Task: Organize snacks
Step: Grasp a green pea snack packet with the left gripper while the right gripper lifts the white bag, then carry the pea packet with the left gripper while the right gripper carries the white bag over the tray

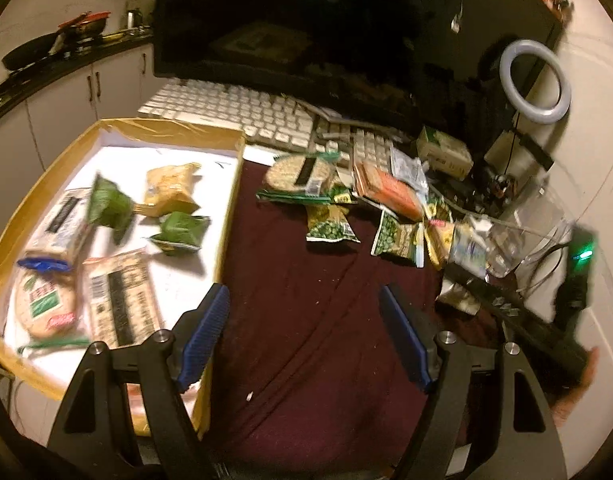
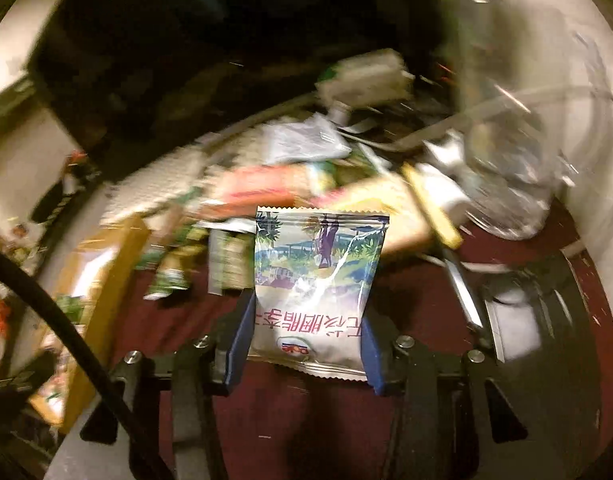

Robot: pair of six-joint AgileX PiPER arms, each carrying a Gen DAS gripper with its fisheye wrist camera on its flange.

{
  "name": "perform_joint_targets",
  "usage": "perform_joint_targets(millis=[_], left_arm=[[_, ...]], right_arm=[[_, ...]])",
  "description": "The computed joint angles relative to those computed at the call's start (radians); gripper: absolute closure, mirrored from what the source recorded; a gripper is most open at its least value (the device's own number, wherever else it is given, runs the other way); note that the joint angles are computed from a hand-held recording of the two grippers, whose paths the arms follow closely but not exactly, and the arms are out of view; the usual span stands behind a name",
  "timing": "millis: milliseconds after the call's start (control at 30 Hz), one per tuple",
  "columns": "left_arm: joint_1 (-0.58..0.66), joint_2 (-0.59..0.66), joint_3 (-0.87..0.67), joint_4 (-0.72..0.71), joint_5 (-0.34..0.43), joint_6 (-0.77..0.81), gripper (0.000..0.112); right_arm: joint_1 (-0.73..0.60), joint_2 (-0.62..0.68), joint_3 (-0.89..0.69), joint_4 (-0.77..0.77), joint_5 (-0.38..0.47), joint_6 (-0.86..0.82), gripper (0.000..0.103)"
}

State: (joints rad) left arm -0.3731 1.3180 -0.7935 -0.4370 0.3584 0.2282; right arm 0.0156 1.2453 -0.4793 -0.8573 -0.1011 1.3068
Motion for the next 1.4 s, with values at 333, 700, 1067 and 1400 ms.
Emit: perform_joint_targets(millis=[333, 700, 1067, 1400], left_arm=[[-0.069, 0.342, -0.355, 0.193, 0.126, -0.201, 0.035], [-0.145, 0.552, -0.559, 0.435, 0.178, -0.482, 0.068], [-0.099, 0.248, -0.169, 0.183, 0.105, -0.24, 0.07], [-0.164, 0.261, -0.15, 0.448, 0.011, -0.522, 0.074]], right_arm=[[-0.146, 0.185, 0.001, -0.041, -0.41, -0.006, 0.055], [-0.161, 0.207, 0.001, -0.09, -0.42, 0.069, 0.055], [-0.185, 0.224, -0.029, -0.196, -0.443, 0.135, 0.055], [-0.192, 0.232, -0.036, -0.219, -0.468, 0.137, 0.055]])
